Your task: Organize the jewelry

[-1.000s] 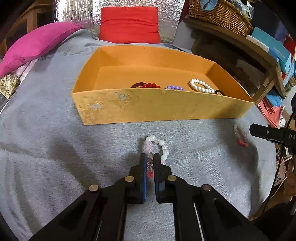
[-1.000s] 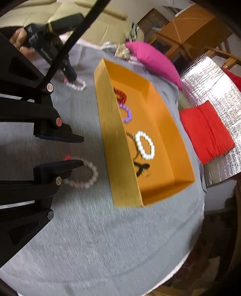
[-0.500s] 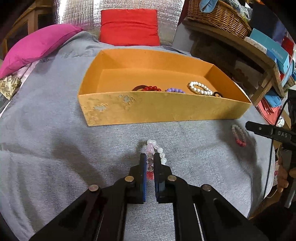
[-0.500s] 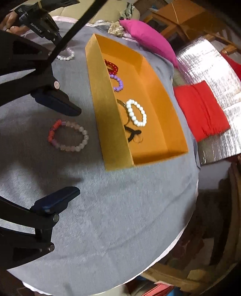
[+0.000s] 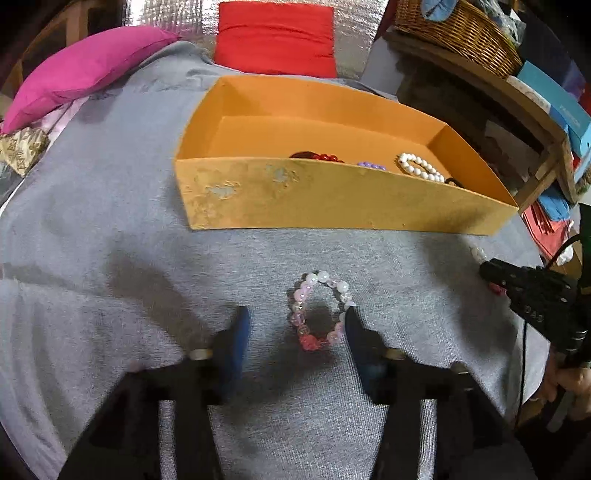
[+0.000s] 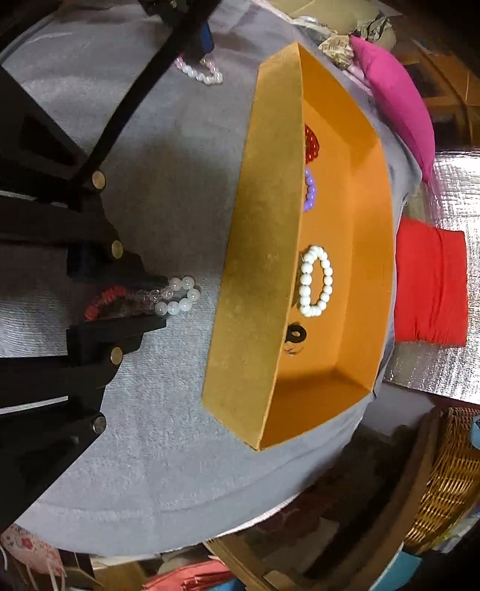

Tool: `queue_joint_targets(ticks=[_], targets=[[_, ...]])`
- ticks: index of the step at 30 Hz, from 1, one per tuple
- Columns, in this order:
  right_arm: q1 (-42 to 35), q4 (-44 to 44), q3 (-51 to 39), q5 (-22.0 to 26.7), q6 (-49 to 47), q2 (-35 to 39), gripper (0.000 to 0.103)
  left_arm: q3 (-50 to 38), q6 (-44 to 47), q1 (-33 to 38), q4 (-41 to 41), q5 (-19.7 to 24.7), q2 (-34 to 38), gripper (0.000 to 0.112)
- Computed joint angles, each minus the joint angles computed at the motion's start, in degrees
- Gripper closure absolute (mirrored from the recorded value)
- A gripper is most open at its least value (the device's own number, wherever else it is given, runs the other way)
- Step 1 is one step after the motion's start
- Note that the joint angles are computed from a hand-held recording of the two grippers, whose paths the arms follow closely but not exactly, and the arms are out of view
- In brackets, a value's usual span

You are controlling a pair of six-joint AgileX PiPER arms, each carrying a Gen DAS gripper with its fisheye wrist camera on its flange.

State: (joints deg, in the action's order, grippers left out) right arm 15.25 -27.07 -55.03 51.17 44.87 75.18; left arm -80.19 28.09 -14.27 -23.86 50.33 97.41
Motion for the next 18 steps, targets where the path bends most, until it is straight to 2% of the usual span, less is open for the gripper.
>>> queue_joint_targets(ticks=[5,8,9,11,12,16,18], targets=[[-8.1,13.0,1.8,-5.6,-8.7,-4.5,0.09,0.7,2.6,-0.5,-1.0,0.8,-0.3,0.053],[-13.4,23.4,2.5,-7.8,-15.6,-6.2,0.09,1.9,2.9,-2.7,0.9,-0.9,-0.4,0.054],[-15.1,26.4,2.8,-8.1,-17.9,-6.6,0.09,2.3,2.5,-3.4,1.9,-1.8,-0.3,0.058],[-17.4,30.7,3.2,-8.2,-20.6,-7.5,0.09,3.3,1.5,-4.6,3.6,-4.1,-0.7,0.087],[-18.9,33.0,3.6,-8.2,-22.3,-8.2,0.09,3.2,2.7,-4.5,2.6,-3.8,-0.7,0.094],[-25.3,42.6,4.7,-8.3,-30.2,-9.4,0.09,3.6,3.1,-5.1,2.6,-4.0,-1.0,0.097],[-26.2,42.4,4.7,-7.5,-29.9,-10.1,0.09,3.5,3.4,-4.8,2.1,-3.7,-1.1,0.097]])
